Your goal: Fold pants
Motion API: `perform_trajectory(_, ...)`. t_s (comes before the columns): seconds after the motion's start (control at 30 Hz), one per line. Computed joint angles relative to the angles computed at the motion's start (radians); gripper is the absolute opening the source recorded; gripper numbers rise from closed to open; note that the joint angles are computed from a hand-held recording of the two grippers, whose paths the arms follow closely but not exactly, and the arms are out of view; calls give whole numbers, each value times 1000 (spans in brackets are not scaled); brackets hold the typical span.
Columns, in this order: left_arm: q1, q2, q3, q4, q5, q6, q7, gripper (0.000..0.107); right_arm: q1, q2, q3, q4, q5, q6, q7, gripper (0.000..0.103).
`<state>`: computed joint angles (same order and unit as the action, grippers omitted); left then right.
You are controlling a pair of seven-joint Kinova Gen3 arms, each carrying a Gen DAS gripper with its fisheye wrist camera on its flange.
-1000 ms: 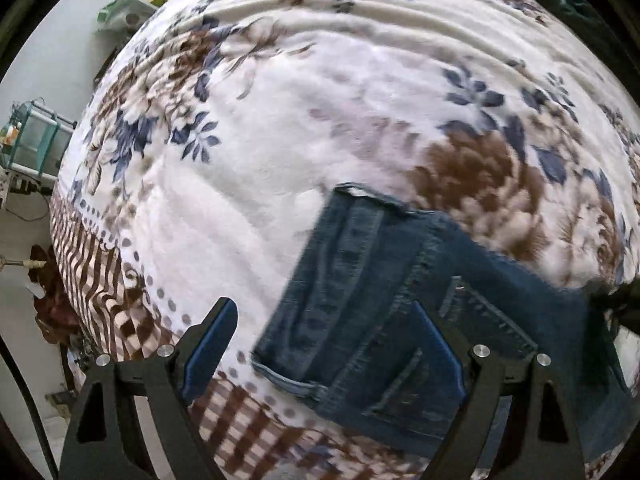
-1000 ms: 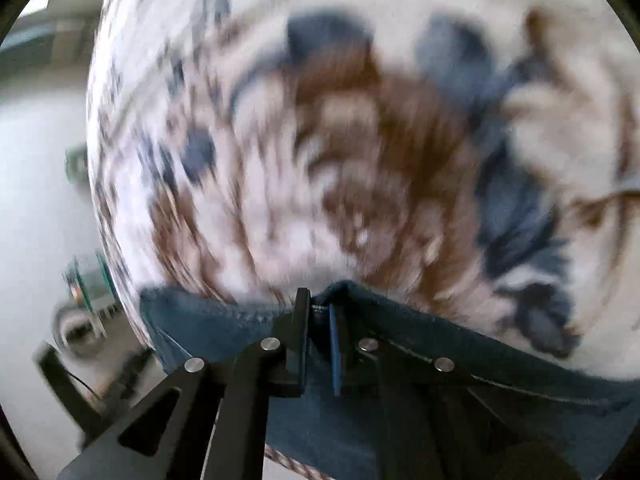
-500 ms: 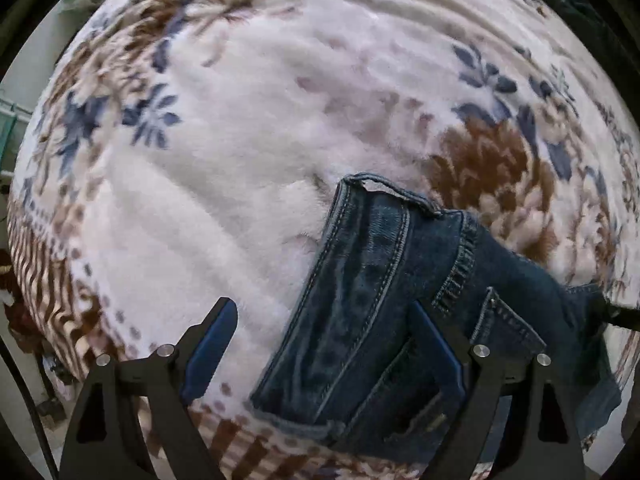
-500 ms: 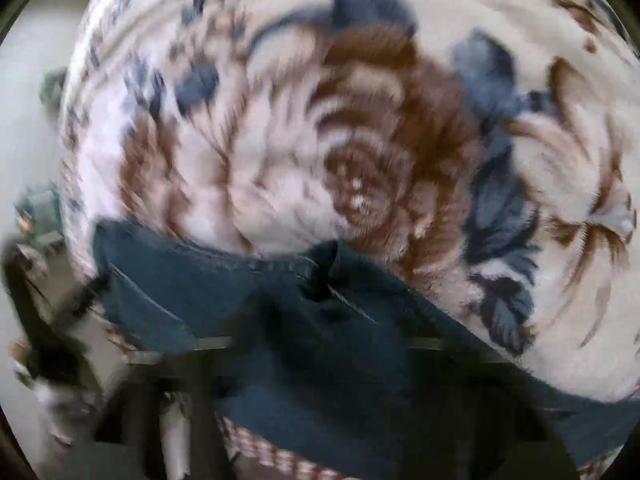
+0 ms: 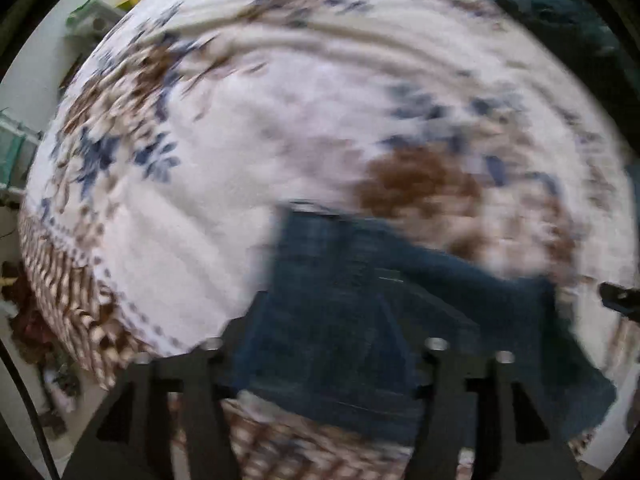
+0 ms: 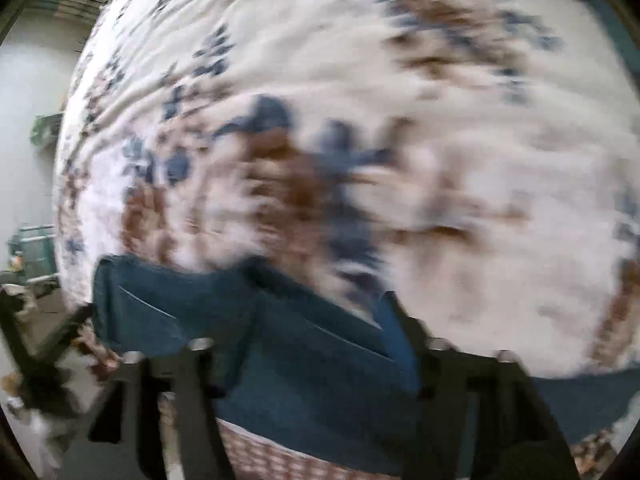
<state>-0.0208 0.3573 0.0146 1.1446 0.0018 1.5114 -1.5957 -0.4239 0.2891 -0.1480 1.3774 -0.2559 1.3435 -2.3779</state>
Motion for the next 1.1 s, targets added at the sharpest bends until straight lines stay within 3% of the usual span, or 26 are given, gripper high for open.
perform_trajectory(0.03,16,-13,13,7,13,4,8,70,24,-16,0,11,-1,34,25,68)
perform_trajectory(0.13,75,-6,50,22,39,10,20,70,58,-67,-3,104,-26,82,93,68)
perform_trajectory(0.33,178,103,92,-2,130,48,97,70,-28,-71,-23,192,94,167,186,66)
perform_trajectory(0.4,187,147,91,-18,182,69,116,70,-10,-101,-22,252,77,129,233,52)
perform_trajectory(0.43,188,182,106,-39,200,95,138,70,1,-118,-17,276,64,112,252,40)
perform_trajectory(0.47,198,208,107,-60,209,118,155,68,11,-129,-23,292,60,97,268,19)
perform_trajectory(0.53,213,250,104,-88,227,132,198,68,-4,-153,-11,317,85,86,289,9)
perform_trajectory(0.6,224,262,98,-100,223,124,226,61,3,-175,-18,339,89,62,290,5)
perform_trajectory(0.67,238,256,90,-106,197,106,240,26,-23,-181,-31,339,122,41,251,3)
perform_trajectory(0.77,237,236,89,-88,179,68,230,6,-40,-229,-37,350,178,32,187,2)
perform_trajectory(0.9,225,229,88,-111,179,68,247,4,-17,-293,-14,370,199,31,161,0)
perform_trajectory(1.03,229,232,87,-130,161,79,251,5,29,-347,126,439,53,-3,268,0)
perform_trajectory(1.1,238,234,89,-131,154,79,249,7,105,-379,142,464,-18,5,329,3)
